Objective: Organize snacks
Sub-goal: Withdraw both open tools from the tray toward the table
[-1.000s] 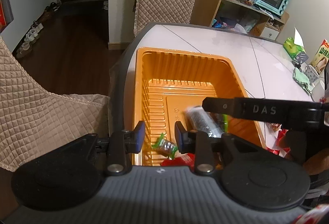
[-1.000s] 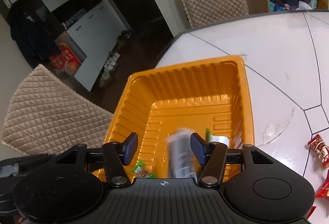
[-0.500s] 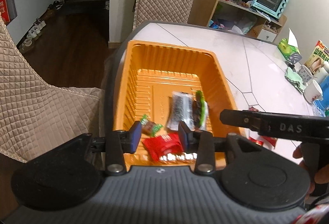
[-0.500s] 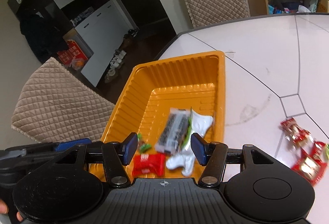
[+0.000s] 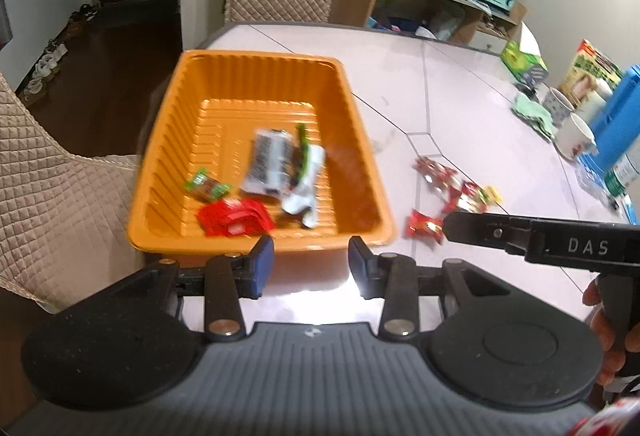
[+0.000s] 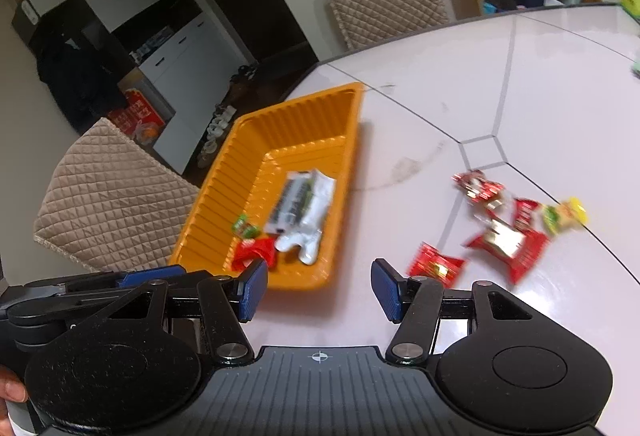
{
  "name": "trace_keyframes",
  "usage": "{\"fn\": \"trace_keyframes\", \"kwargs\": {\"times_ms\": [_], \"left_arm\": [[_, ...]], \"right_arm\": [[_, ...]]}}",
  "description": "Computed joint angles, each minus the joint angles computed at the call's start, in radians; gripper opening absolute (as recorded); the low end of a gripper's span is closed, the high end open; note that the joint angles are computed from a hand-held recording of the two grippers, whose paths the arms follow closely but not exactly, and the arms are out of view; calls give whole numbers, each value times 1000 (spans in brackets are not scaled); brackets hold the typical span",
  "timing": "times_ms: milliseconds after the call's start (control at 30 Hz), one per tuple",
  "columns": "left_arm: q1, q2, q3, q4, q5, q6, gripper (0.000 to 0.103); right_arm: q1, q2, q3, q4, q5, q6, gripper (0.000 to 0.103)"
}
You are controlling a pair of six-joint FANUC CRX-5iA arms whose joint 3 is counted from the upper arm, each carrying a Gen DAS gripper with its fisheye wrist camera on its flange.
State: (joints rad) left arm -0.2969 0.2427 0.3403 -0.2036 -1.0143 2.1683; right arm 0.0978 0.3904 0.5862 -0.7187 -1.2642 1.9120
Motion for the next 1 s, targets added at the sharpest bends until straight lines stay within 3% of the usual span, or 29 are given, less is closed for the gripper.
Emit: {"fn": "trace_keyframes", "kwargs": {"times_ms": [367, 1000], "left_arm": [[-80, 54, 63, -8, -29, 19, 37], [-134, 279, 322, 22, -69, -120, 37]], "right_arm": [[-90, -35, -55, 4, -26, 31, 58], [-150, -18, -81, 80, 68, 98, 58]]}}
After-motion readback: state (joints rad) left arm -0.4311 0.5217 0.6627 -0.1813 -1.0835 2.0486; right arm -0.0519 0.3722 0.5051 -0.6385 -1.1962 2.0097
